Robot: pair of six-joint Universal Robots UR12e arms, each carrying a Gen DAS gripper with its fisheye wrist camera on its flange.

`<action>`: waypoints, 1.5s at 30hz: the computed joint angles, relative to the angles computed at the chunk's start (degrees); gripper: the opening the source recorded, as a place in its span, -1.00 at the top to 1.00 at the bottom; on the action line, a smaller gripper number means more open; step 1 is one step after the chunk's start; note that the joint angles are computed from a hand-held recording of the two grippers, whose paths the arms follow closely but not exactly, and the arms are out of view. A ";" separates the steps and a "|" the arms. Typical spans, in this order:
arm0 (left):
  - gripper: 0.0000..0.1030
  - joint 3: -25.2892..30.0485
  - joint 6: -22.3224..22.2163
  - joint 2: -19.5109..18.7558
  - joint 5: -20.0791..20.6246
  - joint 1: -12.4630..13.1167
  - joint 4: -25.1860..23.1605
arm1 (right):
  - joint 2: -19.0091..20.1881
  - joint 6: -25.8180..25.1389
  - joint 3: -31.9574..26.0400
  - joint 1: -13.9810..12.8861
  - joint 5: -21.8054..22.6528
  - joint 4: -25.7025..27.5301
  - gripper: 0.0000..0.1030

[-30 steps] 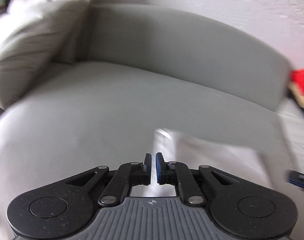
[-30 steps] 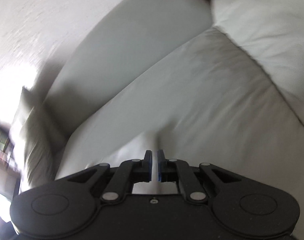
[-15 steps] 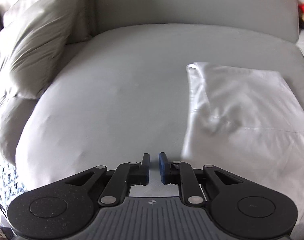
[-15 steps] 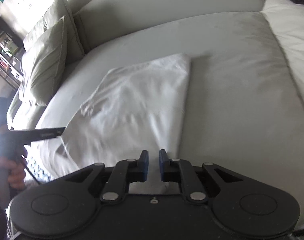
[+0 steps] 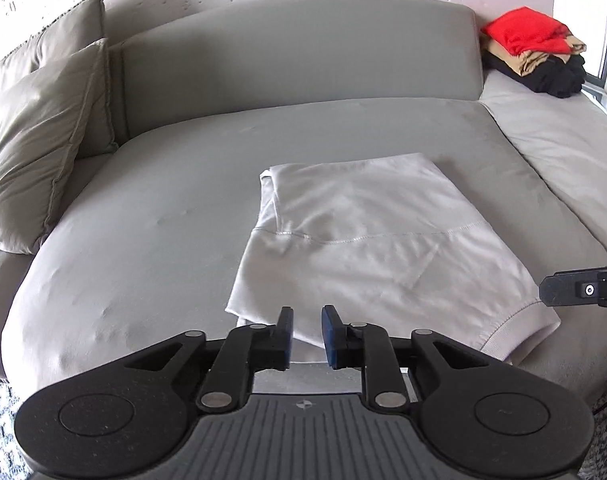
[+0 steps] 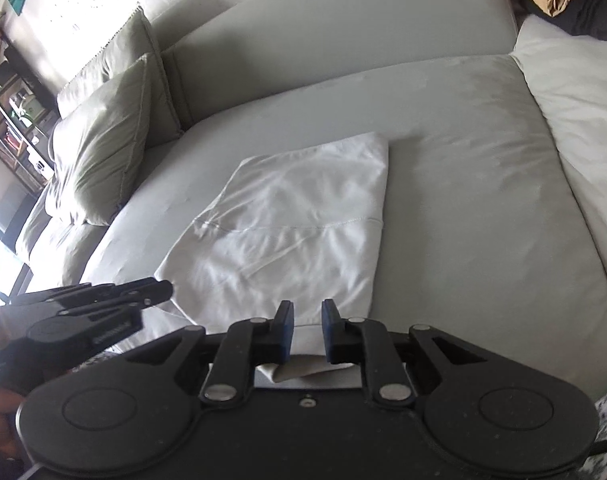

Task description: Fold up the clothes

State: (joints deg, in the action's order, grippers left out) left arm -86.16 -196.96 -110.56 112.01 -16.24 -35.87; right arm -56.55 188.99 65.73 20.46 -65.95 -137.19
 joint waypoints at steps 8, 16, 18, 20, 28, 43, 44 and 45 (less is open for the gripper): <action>0.60 0.11 -2.80 0.22 -1.84 -0.32 -2.27 | -0.11 1.07 0.38 0.20 -0.05 -0.07 0.70; 0.60 -0.55 -2.44 0.44 -1.78 -0.68 -0.48 | 0.19 2.35 0.53 0.08 0.00 -1.43 0.70; 0.60 -0.97 -2.91 0.67 -2.38 -0.53 0.40 | 0.31 2.61 0.52 0.11 0.10 -2.17 0.70; 0.60 -1.47 -3.50 0.95 -3.19 -0.29 1.45 | 0.47 2.92 0.41 0.13 0.21 -2.82 0.70; 0.72 0.43 -7.07 0.34 -9.31 1.55 -3.71 | 2.54 2.99 -2.29 0.24 1.51 -0.67 0.70; 0.65 -5.88 -12.01 4.01 -9.68 3.19 6.31 | 0.30 1.88 -0.18 -1.83 5.50 4.28 0.50; 0.57 -6.12 -14.29 4.16 -9.01 3.54 6.80 | 0.32 4.29 0.41 -2.25 6.66 1.73 0.29; 0.48 -6.20 -16.05 4.17 -7.82 3.77 7.26 | 0.60 7.35 0.54 -2.48 6.70 -0.42 0.19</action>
State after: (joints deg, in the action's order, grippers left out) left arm -92.36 -213.01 -106.39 104.20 -12.47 -28.60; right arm -55.95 196.34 66.26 17.99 -59.25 -137.61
